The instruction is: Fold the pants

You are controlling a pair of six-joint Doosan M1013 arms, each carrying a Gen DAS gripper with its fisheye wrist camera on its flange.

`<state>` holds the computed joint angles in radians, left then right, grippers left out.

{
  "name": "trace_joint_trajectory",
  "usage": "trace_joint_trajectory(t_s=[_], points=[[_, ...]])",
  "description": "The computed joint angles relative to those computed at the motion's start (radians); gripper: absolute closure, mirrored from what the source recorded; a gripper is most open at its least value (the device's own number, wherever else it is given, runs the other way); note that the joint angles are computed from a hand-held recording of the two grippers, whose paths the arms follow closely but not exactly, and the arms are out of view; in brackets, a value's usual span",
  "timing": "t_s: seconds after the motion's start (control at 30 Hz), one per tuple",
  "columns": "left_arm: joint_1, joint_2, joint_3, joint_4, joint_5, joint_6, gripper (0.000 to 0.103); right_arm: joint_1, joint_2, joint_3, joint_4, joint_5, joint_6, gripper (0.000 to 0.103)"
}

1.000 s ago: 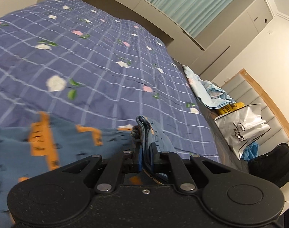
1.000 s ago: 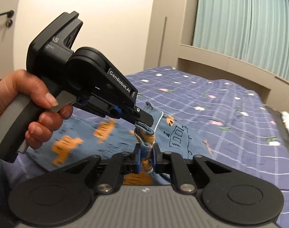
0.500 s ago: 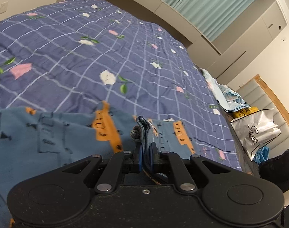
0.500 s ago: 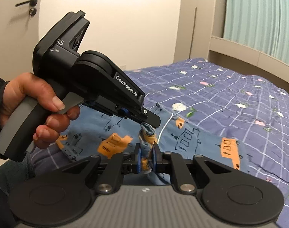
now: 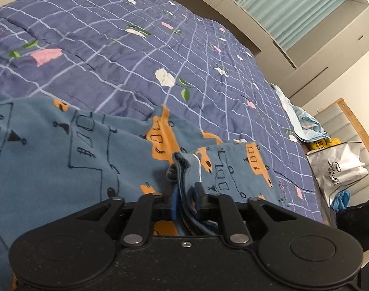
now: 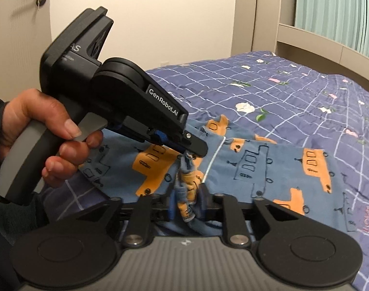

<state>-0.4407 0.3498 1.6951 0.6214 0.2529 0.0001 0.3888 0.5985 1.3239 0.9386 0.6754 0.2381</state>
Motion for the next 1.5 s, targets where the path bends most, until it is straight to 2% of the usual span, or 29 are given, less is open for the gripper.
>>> trace_joint_trajectory(t_s=[0.03, 0.07, 0.13, 0.2, 0.27, 0.3, 0.37, 0.43, 0.53, 0.63, 0.67, 0.77, 0.87, 0.97, 1.07, 1.1, 1.27, 1.4, 1.5], points=[[-0.002, -0.002, -0.001, 0.029, 0.013, -0.030, 0.077, -0.002, -0.001, 0.001, 0.009, 0.006, -0.009, 0.059], [-0.003, -0.003, -0.002, 0.046, 0.024, -0.048, 0.068, -0.004, -0.003, 0.007, 0.022, 0.003, -0.026, 0.049], [-0.011, -0.005, -0.007, 0.113, 0.060, -0.109, 0.057, -0.007, -0.009, 0.016, 0.038, -0.008, -0.046, 0.038], [-0.026, -0.003, -0.018, 0.206, 0.125, -0.179, 0.030, -0.018, -0.016, 0.029, 0.084, -0.020, -0.075, 0.025], [-0.047, 0.006, -0.035, 0.288, 0.216, -0.231, 0.009, -0.031, -0.025, 0.046, 0.150, -0.052, -0.111, 0.004], [-0.057, 0.011, -0.043, 0.320, 0.262, -0.246, 0.006, -0.037, -0.029, 0.056, 0.186, -0.072, -0.133, 0.002], [-0.075, 0.028, -0.064, 0.355, 0.338, -0.238, 0.005, -0.049, -0.035, 0.072, 0.249, -0.129, -0.155, 0.000], [-0.084, 0.044, -0.084, 0.346, 0.387, -0.195, 0.003, -0.056, -0.031, 0.064, 0.227, -0.182, -0.096, 0.000], [-0.099, 0.064, -0.101, 0.362, 0.444, -0.168, 0.002, -0.056, -0.015, 0.030, 0.079, -0.269, 0.081, 0.000], [-0.108, 0.077, -0.110, 0.373, 0.484, -0.162, 0.001, -0.055, 0.019, -0.032, -0.153, -0.311, 0.326, 0.000], [-0.111, 0.079, -0.109, 0.383, 0.489, -0.164, 0.001, -0.055, 0.033, -0.056, -0.225, -0.314, 0.403, 0.000], [-0.118, 0.089, -0.116, 0.391, 0.513, -0.126, 0.001, -0.061, 0.081, -0.131, -0.260, -0.289, 0.452, 0.000], [-0.124, 0.095, -0.119, 0.402, 0.529, -0.106, 0.001, -0.054, 0.135, -0.221, -0.402, -0.272, 0.592, 0.000], [-0.126, 0.096, -0.115, 0.417, 0.531, -0.114, 0.001, -0.051, 0.181, -0.294, -0.466, -0.242, 0.651, 0.000], [-0.128, 0.097, -0.114, 0.427, 0.533, -0.113, 0.001, -0.039, 0.213, -0.344, -0.648, -0.231, 0.813, 0.000], [-0.128, 0.097, -0.114, 0.429, 0.533, -0.111, 0.001, -0.040, 0.218, -0.350, -0.671, -0.229, 0.840, 0.000], [-0.129, 0.097, -0.117, 0.424, 0.536, -0.100, 0.001, -0.053, 0.202, -0.320, -0.707, -0.230, 0.928, 0.000], [-0.131, 0.086, -0.112, 0.402, 0.533, -0.089, 0.001, -0.058, 0.149, -0.234, -0.710, -0.258, 0.905, 0.000], [-0.141, 0.072, -0.103, 0.388, 0.542, -0.094, 0.001, -0.057, 0.108, -0.169, -0.767, -0.290, 0.933, 0.000]])
